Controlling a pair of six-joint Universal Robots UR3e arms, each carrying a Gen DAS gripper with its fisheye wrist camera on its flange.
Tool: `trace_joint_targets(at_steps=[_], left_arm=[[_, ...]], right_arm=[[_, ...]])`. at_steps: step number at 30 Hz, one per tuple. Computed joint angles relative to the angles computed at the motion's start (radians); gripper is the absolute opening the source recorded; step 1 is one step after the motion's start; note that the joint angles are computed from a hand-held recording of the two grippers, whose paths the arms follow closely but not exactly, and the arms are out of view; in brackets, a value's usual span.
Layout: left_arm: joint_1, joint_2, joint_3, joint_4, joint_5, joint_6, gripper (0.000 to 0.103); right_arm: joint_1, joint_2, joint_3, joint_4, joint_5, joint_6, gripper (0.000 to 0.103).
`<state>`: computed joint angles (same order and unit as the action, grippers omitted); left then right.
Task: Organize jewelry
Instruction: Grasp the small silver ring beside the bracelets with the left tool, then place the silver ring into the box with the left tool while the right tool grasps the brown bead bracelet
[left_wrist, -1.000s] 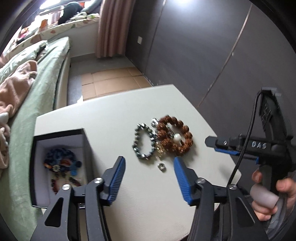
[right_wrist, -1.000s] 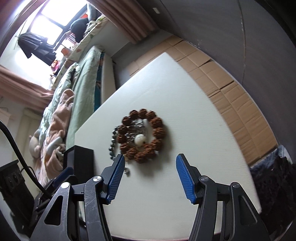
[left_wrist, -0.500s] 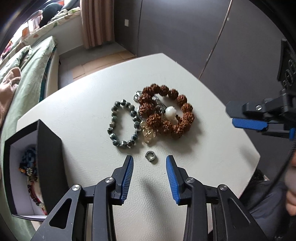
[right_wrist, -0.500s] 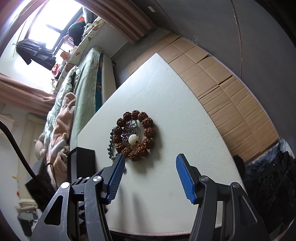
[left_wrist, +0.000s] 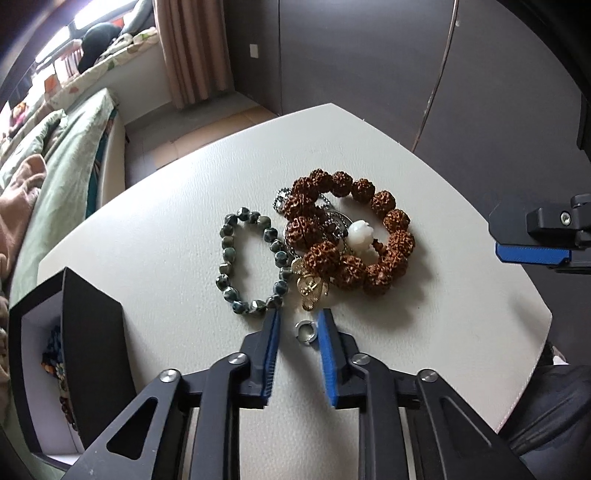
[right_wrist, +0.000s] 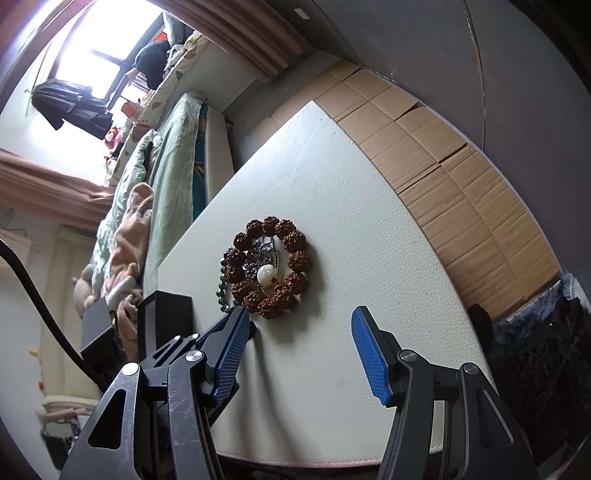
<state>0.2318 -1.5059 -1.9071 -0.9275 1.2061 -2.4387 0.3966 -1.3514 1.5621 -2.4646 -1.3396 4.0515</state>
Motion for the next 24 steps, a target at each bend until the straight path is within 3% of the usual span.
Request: trace_joint_targets(at_steps=[2,14,20,24], left_arm=[[0.003,-0.007,0.009,-0.005,-0.002,-0.007,0.013],[0.135,0.059,0.066,-0.189,-0.115,0.036,0.013],[0.211,0.088,0.105,-0.269,-0.163,0.071,0.013],[0.260,0.093,0.135,-0.307,-0.175,0.071,0.013]], right_arm=[[0.002,0.008,-0.009,0.007,-0.001,0.001,0.058],[0.004,0.074,-0.101,0.078,-0.034,-0.006,0.058],[0.047,0.198,-0.336,0.207,-0.146,-0.034,0.057],[0.073,0.325,-0.566,0.352,-0.207,-0.080,0.049]])
